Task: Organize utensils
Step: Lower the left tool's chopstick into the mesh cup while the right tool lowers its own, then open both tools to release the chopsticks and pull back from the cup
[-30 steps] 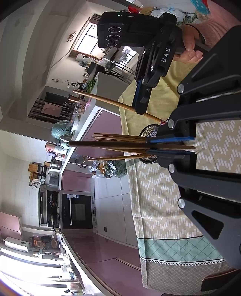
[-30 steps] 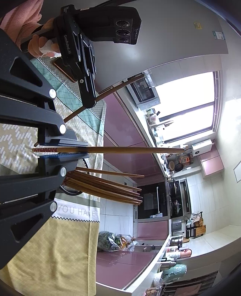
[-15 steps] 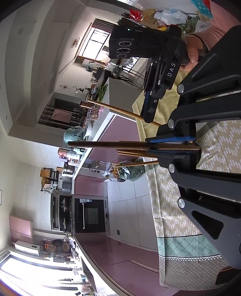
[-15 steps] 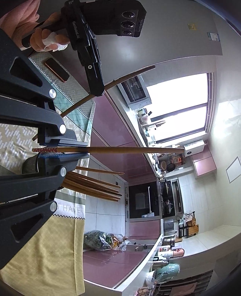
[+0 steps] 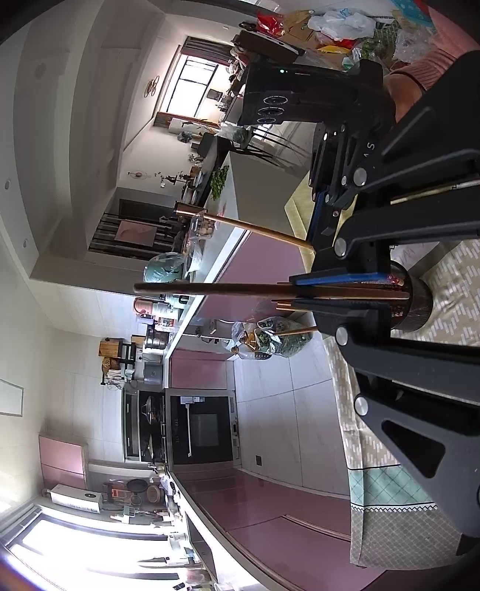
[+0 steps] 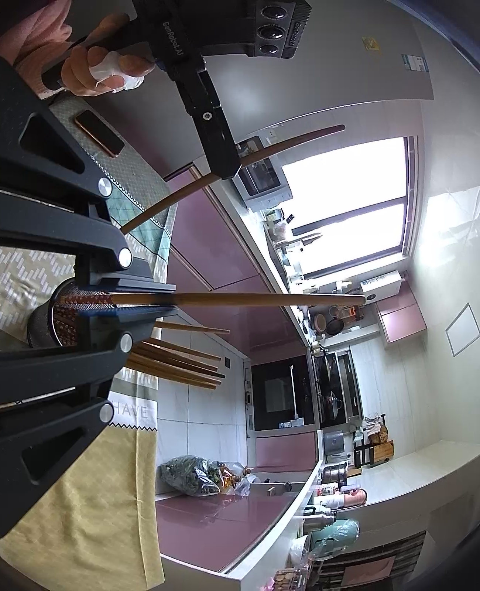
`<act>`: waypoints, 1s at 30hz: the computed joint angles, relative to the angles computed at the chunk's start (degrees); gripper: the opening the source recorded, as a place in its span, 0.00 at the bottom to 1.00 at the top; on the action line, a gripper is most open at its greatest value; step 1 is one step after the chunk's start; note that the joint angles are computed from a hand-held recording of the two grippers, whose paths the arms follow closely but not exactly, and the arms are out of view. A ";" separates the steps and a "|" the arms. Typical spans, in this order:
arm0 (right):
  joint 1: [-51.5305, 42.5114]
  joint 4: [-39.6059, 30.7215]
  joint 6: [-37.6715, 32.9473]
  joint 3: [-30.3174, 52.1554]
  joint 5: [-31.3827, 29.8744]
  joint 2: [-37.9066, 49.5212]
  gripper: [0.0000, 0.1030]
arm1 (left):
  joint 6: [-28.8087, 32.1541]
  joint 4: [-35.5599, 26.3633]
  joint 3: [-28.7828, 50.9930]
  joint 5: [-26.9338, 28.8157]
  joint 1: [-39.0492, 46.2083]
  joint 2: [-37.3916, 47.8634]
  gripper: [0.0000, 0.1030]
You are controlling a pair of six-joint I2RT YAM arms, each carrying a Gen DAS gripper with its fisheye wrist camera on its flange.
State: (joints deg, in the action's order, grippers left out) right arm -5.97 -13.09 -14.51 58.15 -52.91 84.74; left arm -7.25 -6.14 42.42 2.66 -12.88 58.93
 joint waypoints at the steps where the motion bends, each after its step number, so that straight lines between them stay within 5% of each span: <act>1: -0.01 0.42 0.22 -0.08 0.18 0.12 0.05 | -0.21 0.15 0.05 -0.49 -0.46 0.29 0.07; 30: 3.83 2.84 1.20 -0.96 6.04 5.12 0.05 | -0.77 -1.05 -0.73 -1.80 -1.62 5.88 0.07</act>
